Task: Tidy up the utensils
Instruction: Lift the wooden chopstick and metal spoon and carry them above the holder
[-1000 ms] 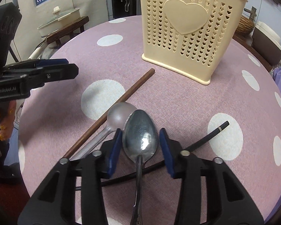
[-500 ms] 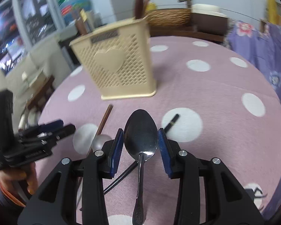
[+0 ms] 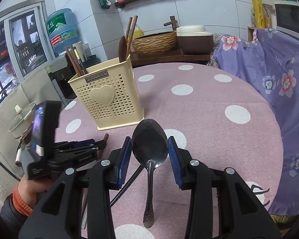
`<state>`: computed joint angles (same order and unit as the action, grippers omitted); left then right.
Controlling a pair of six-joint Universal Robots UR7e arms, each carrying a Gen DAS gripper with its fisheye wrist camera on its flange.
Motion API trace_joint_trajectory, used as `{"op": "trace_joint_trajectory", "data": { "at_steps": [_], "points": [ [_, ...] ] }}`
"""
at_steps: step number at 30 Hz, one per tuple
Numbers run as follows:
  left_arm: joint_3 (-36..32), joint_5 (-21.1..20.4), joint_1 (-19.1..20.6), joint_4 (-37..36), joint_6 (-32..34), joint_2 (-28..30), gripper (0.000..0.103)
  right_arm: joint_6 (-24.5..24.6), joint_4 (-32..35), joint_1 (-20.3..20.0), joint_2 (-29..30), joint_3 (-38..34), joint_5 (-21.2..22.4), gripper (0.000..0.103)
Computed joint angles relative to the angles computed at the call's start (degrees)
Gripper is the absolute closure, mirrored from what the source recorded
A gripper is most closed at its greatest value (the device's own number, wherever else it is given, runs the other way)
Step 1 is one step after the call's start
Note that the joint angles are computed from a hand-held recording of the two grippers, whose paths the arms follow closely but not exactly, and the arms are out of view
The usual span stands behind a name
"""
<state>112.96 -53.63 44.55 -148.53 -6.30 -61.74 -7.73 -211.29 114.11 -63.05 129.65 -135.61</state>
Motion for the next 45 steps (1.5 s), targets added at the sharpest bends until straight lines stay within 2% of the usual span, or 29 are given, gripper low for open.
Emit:
{"op": "trace_joint_trajectory", "data": {
  "at_steps": [5, 7, 14, 19, 23, 27, 33, 39, 45],
  "points": [
    [0.4, 4.2, -1.0, -1.0, 0.7, 1.4, 0.084, -0.7, -2.3, 0.5, 1.1, 0.2, -0.8, 0.065],
    [0.6, 5.5, -1.4, -1.4, 1.3, 1.7, 0.092, -0.7, -2.2, 0.4, 1.1, 0.2, -0.5, 0.065],
    [1.3, 6.6, -1.8, -3.3, 1.8, 2.0, 0.093, 0.0, -2.1, 0.5, 1.4, 0.2, -0.4, 0.065],
    [0.8, 5.4, -1.4, -3.2, 1.4, 1.9, 0.094, 0.4, -2.3, 0.2, 1.2, 0.4, -0.1, 0.065],
    [1.6, 3.2, -1.3, -6.2, 2.0, 0.1, 0.095, 0.4, -2.8, 0.0, 0.7, 0.9, 0.8, 0.065],
    [2.5, -1.1, -1.8, -8.2, 2.8, -4.3, 0.095, -0.2, -3.6, -0.2, -0.6, 1.8, 3.2, 0.065],
    [3.7, -3.9, -3.8, -12.2, 5.3, -11.7, 0.095, 0.1, -2.9, -0.1, -2.6, 2.3, 4.7, 0.065],
    [5.5, -2.3, -5.6, -18.4, 7.6, -14.9, 0.096, -0.5, -3.9, 1.0, -2.3, 1.8, 3.9, 0.065],
    [5.2, -3.1, -4.4, -19.7, 7.0, -14.3, 0.096, -2.0, -5.7, 1.5, -1.0, 1.1, 3.8, 0.065]
  ]
}}
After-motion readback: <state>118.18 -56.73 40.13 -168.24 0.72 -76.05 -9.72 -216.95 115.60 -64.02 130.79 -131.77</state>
